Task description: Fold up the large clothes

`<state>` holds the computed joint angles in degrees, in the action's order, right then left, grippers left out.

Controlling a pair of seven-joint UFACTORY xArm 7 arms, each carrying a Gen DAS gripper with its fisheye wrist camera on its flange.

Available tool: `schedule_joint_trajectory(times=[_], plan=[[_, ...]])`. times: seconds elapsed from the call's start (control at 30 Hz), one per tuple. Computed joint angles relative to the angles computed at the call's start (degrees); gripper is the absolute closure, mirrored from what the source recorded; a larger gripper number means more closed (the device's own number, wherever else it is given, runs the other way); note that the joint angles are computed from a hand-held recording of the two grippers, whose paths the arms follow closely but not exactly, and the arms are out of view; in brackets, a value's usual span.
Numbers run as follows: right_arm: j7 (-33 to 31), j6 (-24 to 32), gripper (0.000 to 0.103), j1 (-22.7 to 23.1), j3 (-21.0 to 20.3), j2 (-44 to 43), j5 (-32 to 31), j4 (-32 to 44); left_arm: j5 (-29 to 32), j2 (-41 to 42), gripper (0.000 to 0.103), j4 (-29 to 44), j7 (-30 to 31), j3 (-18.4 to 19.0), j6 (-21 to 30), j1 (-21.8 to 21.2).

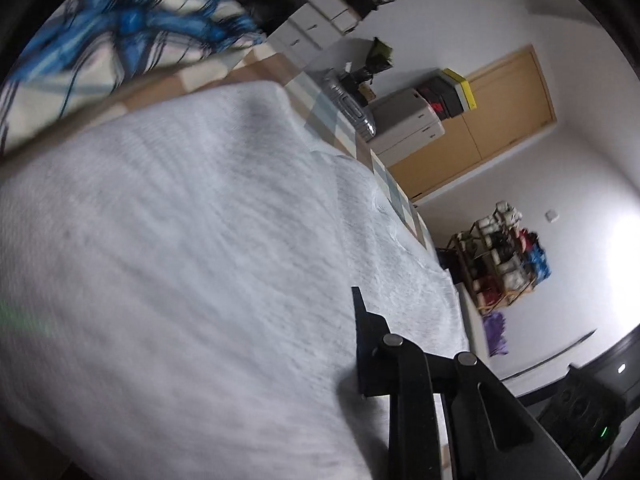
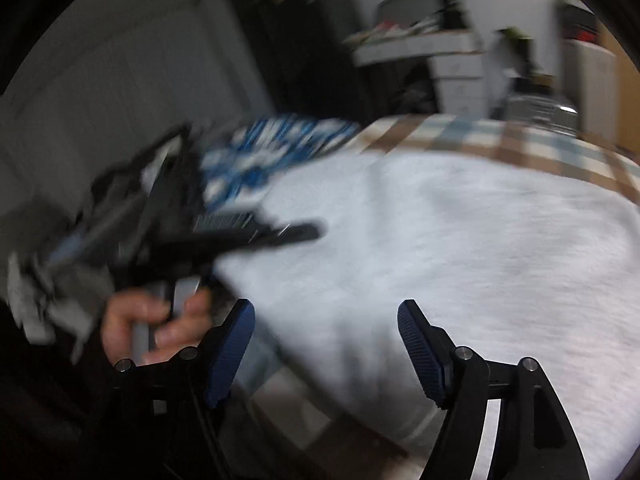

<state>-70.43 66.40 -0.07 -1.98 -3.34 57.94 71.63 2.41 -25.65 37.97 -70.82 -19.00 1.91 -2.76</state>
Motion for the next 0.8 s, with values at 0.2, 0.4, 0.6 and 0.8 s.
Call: schedule_joint_trajectory(times=[0.2,0.4,0.6,0.8], plan=[[15.67,-16.07,0.068,2.17,3.4,6.1,-6.9,1.75,8.42,-2.73,0.083,3.21,-2.54,-8.07,6.15,8.36],[16.35,-18.65,0.072,2.84,4.89,6.98,-10.3,0.43,19.67,0.76,0.084,9.71,-1.78,-12.23,7.5,14.64],[16.42,1.42,0.074,-3.45,3.52,12.71,-6.04,10.16,33.58,7.22,0.084,21.47,7.92,-14.03,15.14,14.04],[7.96,5.27,0.049,-8.99,0.24,8.95,-5.41,10.42,35.45,15.92,0.084,34.08,22.36,-11.78,29.14,5.33]])
